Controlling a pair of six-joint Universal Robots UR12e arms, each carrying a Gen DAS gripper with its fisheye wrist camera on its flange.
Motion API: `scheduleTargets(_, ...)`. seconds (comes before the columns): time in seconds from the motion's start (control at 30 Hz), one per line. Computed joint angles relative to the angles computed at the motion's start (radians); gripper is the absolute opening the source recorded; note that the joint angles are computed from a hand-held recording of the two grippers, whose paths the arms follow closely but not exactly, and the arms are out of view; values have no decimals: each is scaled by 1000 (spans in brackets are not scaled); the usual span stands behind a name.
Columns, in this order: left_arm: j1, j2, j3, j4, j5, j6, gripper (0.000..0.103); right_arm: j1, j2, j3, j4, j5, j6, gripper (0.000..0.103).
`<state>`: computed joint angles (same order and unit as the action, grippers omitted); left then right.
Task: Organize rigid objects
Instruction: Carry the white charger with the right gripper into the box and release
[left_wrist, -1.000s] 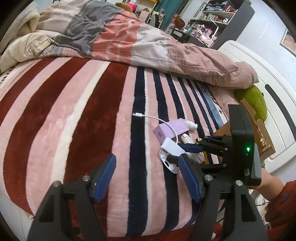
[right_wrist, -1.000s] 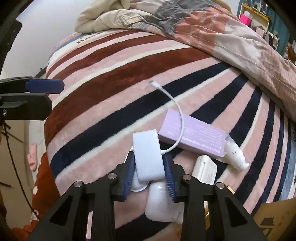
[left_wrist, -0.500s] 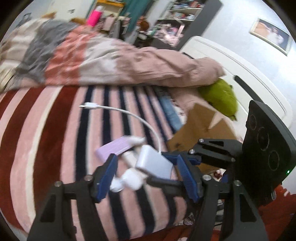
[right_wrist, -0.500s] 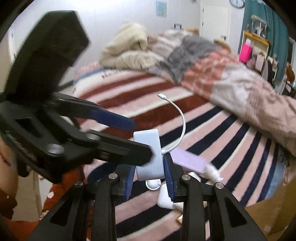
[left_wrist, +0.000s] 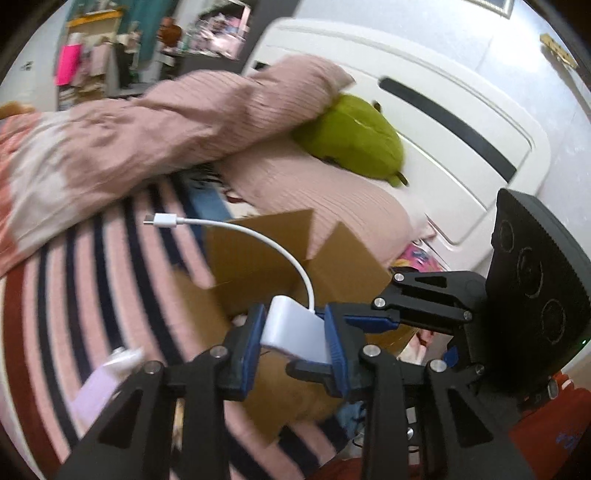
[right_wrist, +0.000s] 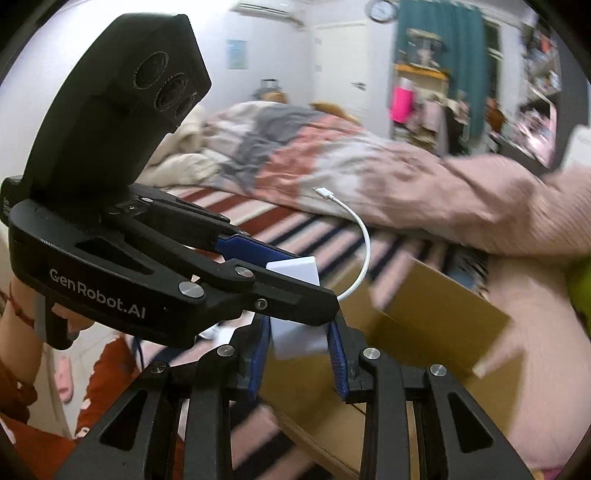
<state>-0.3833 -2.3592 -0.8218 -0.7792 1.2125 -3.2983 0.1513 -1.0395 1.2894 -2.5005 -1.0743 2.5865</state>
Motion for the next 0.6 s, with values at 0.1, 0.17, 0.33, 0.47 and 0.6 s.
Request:
scheduleTargets(0.1, -10, -67, 122, -110, -28, 14, 30, -18, -3, -10, 46, -45, 15, 25)
scheduleTargets(0.17, -14, -102, 188, -185, -37, 26, 30, -25, 4, -32, 97, -81, 7, 25)
scheduleTargets(0.33, -22, -126, 236, -244, 0, 16, 50, -27, 19, -69, 206, -129, -11, 26)
scheduleTargets(0.47, -19, -101, 192, -215, 35, 4, 63, -24, 19, -66, 216, -163, -14, 39)
scheduleTargets(0.6, -6, -33, 73, -118, 58, -25, 63, -23, 10, -56, 197, -161, -12, 41)
